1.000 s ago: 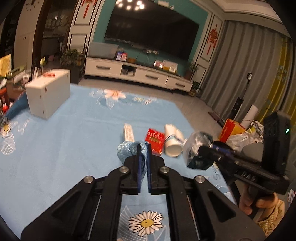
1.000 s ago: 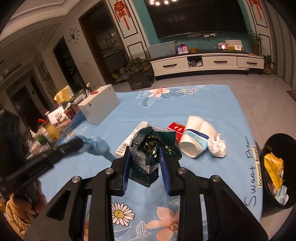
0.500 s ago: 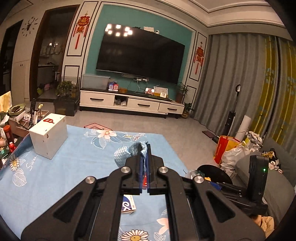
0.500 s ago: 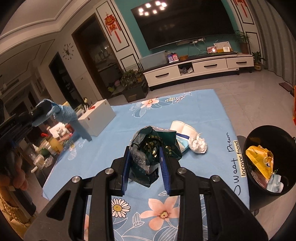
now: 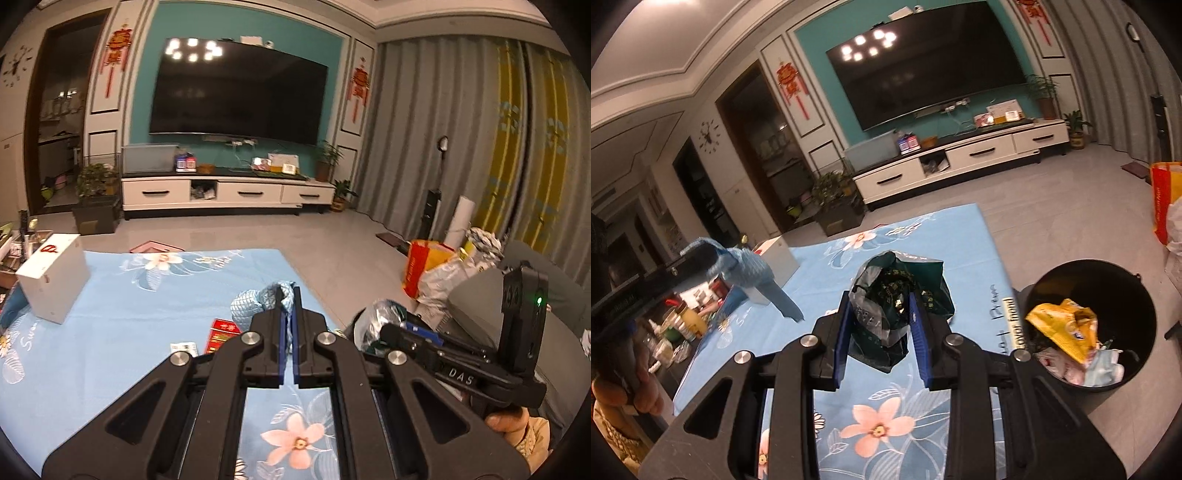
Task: Collect trash
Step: 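Carry the blue bag and dark green bag over the black bin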
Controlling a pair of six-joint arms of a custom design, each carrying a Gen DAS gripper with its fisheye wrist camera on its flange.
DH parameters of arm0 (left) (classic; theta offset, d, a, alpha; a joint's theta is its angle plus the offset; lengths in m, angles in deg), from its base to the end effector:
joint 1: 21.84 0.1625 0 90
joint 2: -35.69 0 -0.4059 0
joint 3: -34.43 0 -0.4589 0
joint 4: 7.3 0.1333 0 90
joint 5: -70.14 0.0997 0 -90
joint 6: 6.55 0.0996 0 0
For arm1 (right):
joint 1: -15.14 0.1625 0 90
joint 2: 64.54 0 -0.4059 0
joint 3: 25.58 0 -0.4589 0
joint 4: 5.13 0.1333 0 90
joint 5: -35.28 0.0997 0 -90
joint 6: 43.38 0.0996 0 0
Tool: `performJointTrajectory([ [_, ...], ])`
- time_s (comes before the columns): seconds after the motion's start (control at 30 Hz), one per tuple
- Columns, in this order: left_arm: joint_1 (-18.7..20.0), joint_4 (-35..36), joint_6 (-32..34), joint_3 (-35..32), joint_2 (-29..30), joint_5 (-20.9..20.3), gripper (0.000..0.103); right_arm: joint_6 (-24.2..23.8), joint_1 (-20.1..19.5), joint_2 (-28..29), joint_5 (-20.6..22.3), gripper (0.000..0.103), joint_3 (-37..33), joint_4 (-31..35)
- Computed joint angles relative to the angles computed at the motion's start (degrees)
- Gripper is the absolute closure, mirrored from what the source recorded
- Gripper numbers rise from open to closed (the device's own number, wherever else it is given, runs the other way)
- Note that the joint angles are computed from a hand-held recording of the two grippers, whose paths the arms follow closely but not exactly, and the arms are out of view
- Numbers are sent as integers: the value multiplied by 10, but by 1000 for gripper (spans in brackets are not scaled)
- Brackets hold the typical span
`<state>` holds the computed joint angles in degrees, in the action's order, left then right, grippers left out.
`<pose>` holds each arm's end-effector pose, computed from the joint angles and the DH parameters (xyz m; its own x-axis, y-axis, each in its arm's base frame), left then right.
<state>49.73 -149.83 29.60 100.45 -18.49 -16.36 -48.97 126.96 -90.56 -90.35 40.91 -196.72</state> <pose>-0.1293 -0.8287 0.3871 -0.6334 0.6487 -0.4220 0.7596 0.4170 -0.4991 0.3795 -0.7453 0.0909 -0.9222 0.1270 0.3653 -0.2706 0.4629 -0.8441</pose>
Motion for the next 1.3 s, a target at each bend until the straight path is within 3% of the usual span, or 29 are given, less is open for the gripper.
performJointTrajectory([
  [0.47, -29, 29, 18, 9, 40, 4, 99, 10, -9, -58, -52, 72, 92, -97],
  [1.3, -69, 67, 70, 9, 102, 3, 99, 59, -46, -115, -76, 72, 198, -193],
])
